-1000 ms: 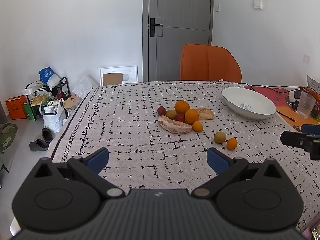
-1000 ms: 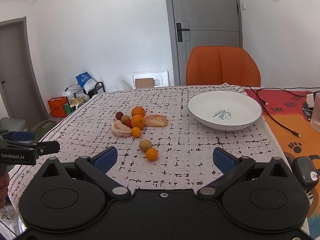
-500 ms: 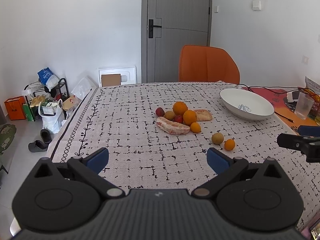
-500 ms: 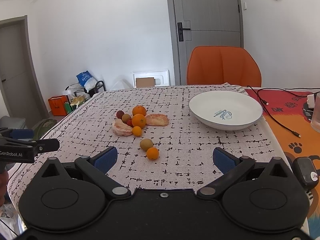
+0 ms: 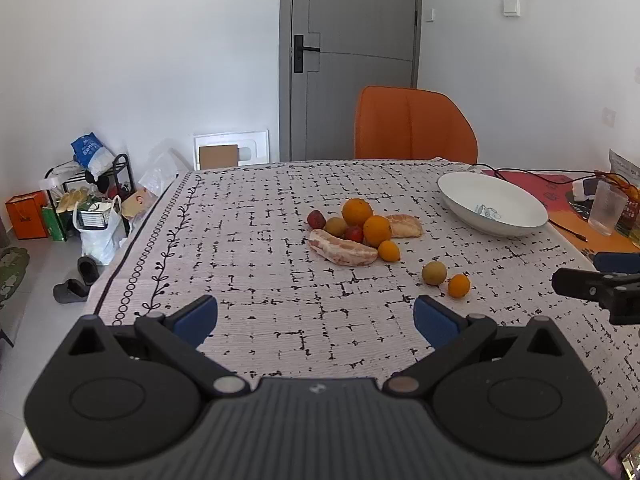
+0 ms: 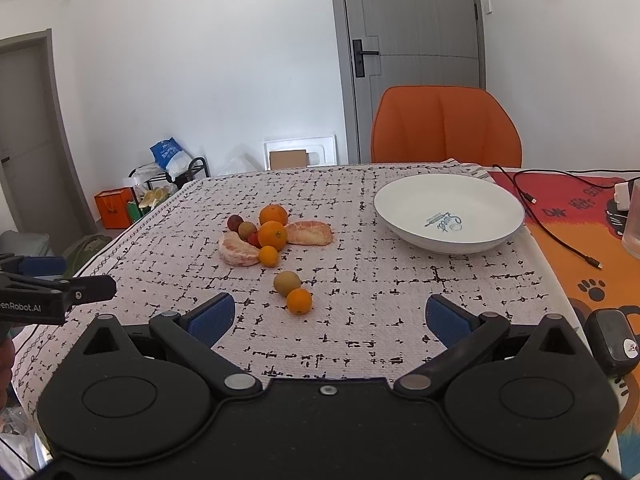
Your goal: Organize fruits
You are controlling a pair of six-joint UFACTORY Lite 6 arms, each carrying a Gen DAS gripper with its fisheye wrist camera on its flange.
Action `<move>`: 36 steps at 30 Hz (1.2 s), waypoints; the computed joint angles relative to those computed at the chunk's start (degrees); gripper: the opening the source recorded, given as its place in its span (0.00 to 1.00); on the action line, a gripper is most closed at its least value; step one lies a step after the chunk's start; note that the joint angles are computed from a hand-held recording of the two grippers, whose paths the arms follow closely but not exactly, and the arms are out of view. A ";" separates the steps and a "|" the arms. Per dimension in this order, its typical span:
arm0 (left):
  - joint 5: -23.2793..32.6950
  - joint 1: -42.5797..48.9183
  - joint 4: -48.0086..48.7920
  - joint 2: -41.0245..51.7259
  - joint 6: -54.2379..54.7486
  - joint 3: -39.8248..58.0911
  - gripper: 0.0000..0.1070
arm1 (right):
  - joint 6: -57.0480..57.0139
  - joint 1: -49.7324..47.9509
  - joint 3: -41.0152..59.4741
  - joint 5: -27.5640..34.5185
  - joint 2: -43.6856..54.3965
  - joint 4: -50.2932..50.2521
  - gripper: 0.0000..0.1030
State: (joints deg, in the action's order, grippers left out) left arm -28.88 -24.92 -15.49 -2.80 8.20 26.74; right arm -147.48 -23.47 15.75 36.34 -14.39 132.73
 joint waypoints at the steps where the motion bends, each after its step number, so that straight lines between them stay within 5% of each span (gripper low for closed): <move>1: -0.31 0.17 0.82 0.89 -0.83 0.47 0.96 | -0.27 -0.01 0.37 0.10 0.76 0.25 1.00; 11: -3.66 3.43 13.92 6.13 -12.50 3.16 0.96 | -1.13 0.48 5.46 0.87 9.31 0.89 1.00; 29: -6.73 5.31 23.21 17.30 -21.89 11.18 0.95 | 0.78 2.56 16.64 4.83 25.62 -2.54 0.99; 36: -5.63 5.91 26.24 21.29 -25.33 15.83 0.95 | 2.97 3.72 22.40 3.79 31.88 -4.29 0.75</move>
State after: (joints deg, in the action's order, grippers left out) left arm -34.51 -19.02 10.76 18.49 -17.13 42.56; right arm -144.51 -19.75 38.16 40.13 17.50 128.44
